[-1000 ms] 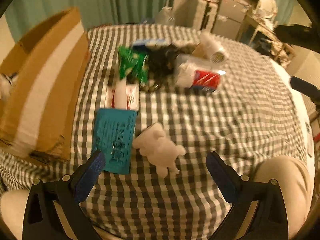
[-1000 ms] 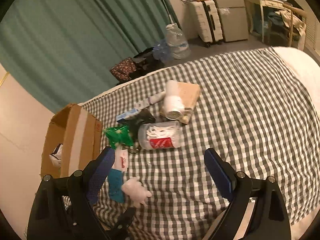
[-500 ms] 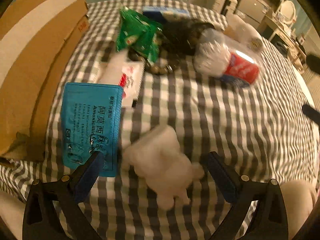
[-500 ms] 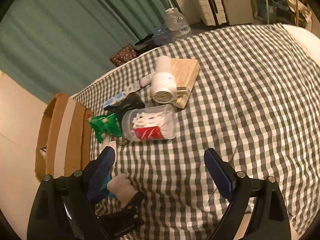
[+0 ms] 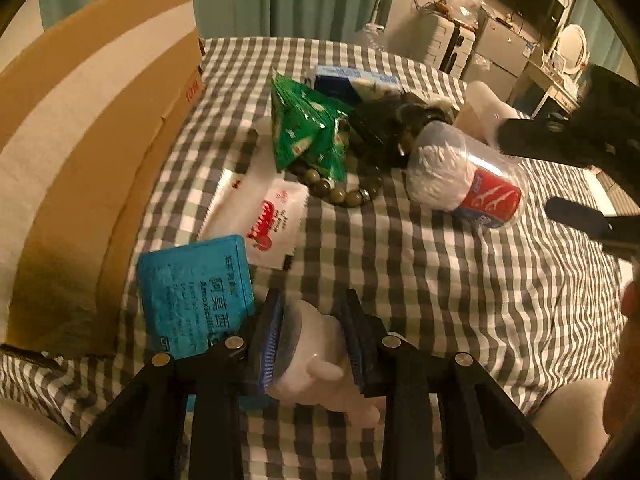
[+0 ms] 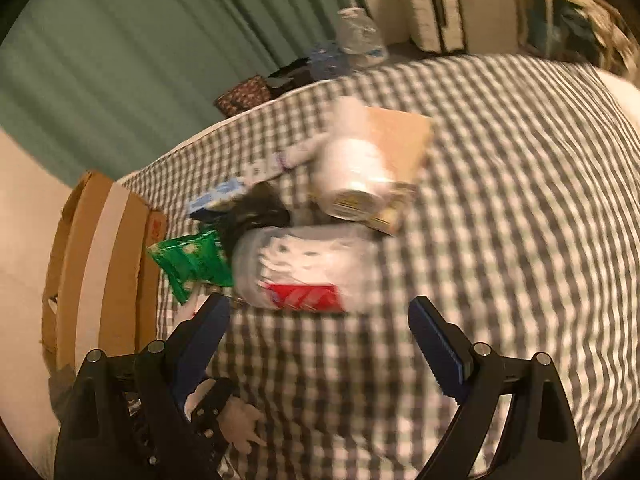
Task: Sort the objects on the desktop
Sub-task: 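Move the left gripper back to the bed and grasp the white plush toy, then grasp the clear floss-pick jar with the right gripper while the left gripper holds the plush toy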
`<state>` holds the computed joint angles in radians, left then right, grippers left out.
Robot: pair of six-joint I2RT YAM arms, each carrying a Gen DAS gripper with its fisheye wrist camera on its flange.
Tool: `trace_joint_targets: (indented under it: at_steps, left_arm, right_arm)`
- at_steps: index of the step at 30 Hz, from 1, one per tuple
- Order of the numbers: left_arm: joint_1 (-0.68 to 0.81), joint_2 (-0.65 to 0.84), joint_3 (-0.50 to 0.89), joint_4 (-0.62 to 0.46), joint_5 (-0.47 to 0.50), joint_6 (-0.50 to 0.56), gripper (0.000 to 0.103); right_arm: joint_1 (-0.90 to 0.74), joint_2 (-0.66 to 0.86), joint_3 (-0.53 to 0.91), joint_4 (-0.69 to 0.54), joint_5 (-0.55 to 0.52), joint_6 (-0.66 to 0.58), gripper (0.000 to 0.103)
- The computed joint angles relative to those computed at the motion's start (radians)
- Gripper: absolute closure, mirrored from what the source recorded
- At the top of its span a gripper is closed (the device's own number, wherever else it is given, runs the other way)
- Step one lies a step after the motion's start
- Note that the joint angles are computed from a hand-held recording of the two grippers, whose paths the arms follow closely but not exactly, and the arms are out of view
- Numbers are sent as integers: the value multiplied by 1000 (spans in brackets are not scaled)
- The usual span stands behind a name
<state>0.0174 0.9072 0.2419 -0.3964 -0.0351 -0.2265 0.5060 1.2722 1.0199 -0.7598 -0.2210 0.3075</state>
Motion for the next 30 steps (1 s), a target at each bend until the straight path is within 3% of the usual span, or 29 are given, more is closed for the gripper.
trace_joint_targets:
  at_steps: [10, 15, 22, 25, 27, 29, 30]
  left_arm:
    - [147, 76, -13, 94, 73, 70, 73]
    - [166, 86, -18, 112, 89, 85, 73]
    - [154, 30, -28, 92, 72, 77, 75]
    - [163, -50, -21, 26, 80, 89, 77]
    - [152, -102, -2, -29, 73, 91, 90]
    - [158, -156, 31, -113, 72, 99, 90]
    - [129, -125, 54, -84, 63, 72, 90]
  right_arm:
    - [172, 194, 88, 21, 225, 69, 11]
    - [136, 210, 49, 69, 186, 104, 12]
    - [99, 124, 14, 11, 175, 84, 13]
    - [65, 51, -10, -33, 148, 85, 13]
    - [38, -2, -19, -69, 126, 81, 13]
    - [24, -37, -8, -101, 119, 78, 13]
    - [16, -58, 1, -116, 120, 73, 13]
